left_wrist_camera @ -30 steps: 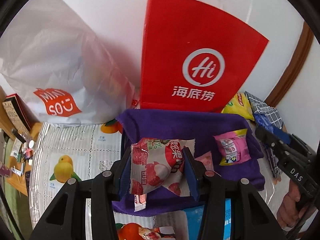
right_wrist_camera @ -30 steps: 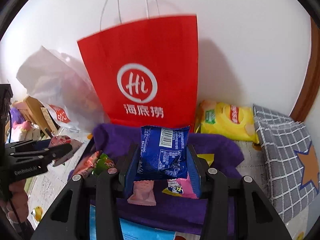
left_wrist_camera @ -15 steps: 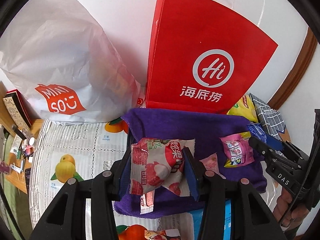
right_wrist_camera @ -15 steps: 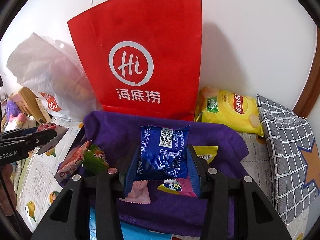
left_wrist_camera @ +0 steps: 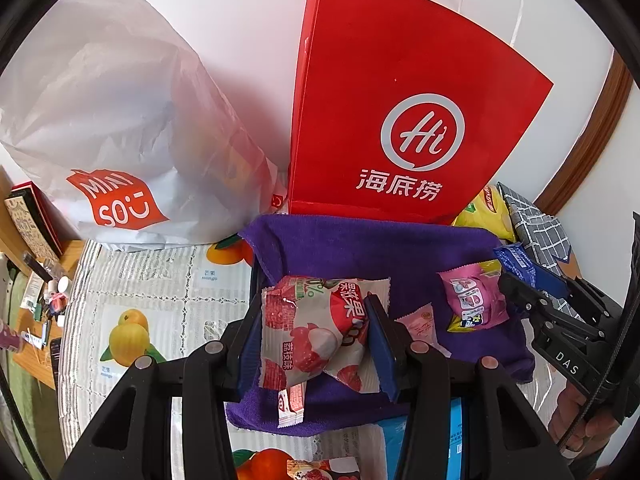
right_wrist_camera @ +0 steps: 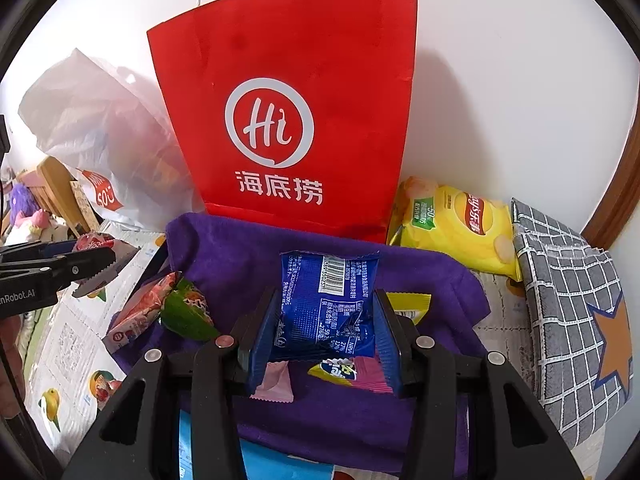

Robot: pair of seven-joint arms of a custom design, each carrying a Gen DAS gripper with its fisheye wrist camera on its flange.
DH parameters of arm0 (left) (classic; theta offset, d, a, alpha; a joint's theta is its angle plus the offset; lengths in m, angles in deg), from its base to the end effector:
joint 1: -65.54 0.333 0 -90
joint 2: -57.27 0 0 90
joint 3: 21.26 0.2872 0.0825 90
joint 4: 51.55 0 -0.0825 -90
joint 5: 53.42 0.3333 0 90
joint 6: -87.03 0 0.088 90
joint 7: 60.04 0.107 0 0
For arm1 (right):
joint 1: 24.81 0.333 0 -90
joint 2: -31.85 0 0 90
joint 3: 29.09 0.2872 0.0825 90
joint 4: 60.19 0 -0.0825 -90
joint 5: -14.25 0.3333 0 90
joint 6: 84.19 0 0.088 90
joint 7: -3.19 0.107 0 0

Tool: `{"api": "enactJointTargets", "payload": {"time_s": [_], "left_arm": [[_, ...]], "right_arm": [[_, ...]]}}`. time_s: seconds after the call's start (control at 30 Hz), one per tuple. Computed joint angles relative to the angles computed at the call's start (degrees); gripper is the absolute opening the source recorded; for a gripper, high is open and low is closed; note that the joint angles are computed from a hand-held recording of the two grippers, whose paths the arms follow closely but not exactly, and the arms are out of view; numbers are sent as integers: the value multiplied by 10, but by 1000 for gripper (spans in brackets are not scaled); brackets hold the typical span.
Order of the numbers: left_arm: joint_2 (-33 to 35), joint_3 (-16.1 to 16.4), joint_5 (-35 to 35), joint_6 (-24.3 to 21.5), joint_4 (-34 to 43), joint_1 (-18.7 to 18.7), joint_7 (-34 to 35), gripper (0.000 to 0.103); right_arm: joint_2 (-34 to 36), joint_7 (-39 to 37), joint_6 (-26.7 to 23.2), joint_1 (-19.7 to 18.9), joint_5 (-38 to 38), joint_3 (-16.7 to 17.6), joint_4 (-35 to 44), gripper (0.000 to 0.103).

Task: Organize snacks
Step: 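Lower the blue biscuit pack and red-white candy bag onto the towel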

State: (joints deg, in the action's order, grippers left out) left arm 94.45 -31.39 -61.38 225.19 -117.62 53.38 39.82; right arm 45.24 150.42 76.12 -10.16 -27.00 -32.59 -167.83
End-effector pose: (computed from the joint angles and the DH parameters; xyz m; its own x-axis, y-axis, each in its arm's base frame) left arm 0.6760 -0.2333 0.4832 -0.4432 -0.8853 0.1406 -0.7556 0.2845 -0.5900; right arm 0.5868 0.1499 0.4549 -0.1773 -0.9831 -0.0452 -0.6828 0.1560 -0.7138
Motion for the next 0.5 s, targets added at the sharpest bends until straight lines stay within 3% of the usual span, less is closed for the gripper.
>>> {"api": "enactJointTargets", "payload": {"time_s": [0.5], "left_arm": [[6,1,0,-6,7,1,-4,45]], "right_arm": [[8,-47,-6,-4,32,6,7,46]]}}
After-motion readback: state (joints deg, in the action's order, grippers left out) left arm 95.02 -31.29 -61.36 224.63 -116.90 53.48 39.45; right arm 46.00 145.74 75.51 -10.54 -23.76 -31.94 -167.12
